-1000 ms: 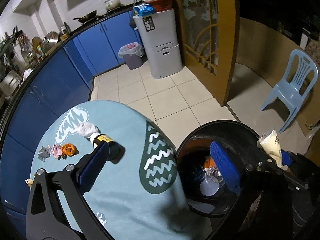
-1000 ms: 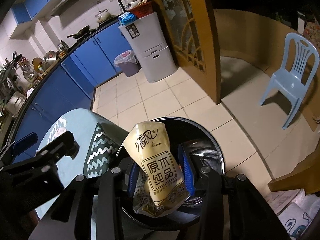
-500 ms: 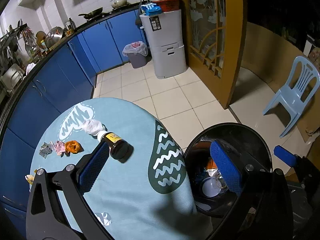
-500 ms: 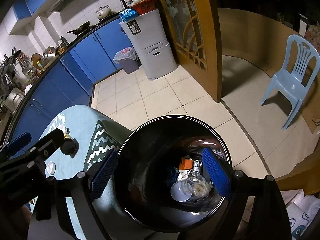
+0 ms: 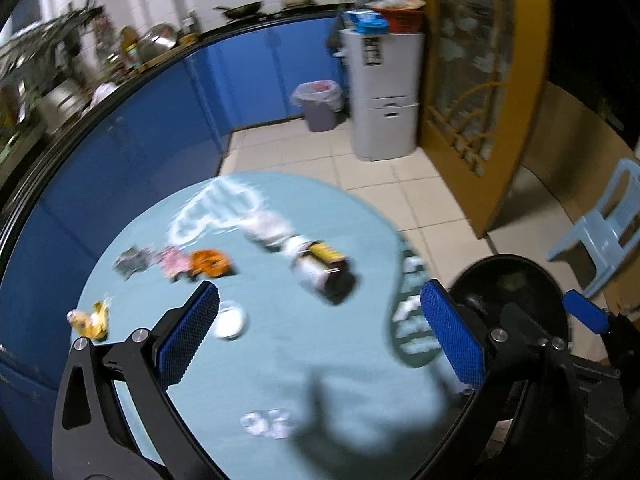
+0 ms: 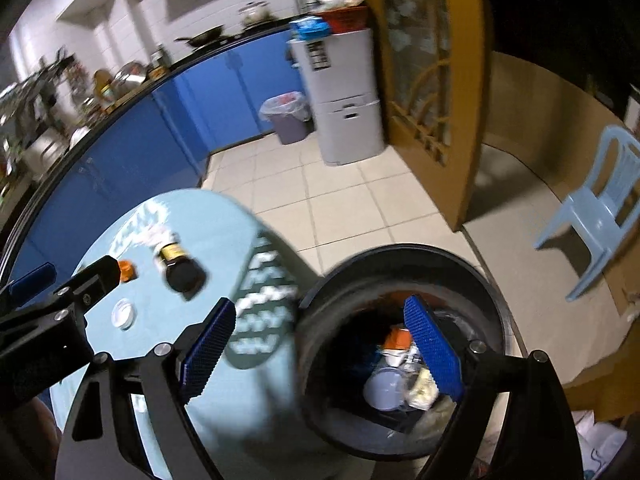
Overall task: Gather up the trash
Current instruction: 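Move both open tools back over the table toward the remaining trash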
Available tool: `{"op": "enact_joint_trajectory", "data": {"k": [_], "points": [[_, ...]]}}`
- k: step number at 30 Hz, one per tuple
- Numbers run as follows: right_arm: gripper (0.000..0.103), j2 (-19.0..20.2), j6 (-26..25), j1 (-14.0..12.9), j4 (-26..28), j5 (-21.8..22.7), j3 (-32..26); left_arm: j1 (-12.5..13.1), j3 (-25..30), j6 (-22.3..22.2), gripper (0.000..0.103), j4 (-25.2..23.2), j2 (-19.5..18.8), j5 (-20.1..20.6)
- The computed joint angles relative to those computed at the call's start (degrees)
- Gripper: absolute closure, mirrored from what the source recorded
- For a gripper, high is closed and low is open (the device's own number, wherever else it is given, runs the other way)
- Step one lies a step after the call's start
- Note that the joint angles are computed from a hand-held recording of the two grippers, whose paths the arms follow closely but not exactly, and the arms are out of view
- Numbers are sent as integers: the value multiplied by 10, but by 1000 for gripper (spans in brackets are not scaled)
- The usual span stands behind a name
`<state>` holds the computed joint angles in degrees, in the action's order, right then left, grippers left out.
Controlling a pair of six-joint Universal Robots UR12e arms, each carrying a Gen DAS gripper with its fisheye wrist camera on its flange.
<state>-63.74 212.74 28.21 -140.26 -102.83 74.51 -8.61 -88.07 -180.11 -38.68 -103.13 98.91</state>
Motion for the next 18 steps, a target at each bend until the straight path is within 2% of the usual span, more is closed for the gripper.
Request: {"op": "enact_joint_trajectory", "data": {"k": [6, 13, 18], "points": [[19, 47, -45, 23, 36, -3, -74, 45, -34, -35, 4, 3, 22, 26], [19, 101, -83, 44, 87, 15, -161, 98, -76, -108, 4, -8, 49, 82], [19, 132, -112, 59, 116, 19, -213, 134, -98, -155, 4, -36, 60, 96]]}}
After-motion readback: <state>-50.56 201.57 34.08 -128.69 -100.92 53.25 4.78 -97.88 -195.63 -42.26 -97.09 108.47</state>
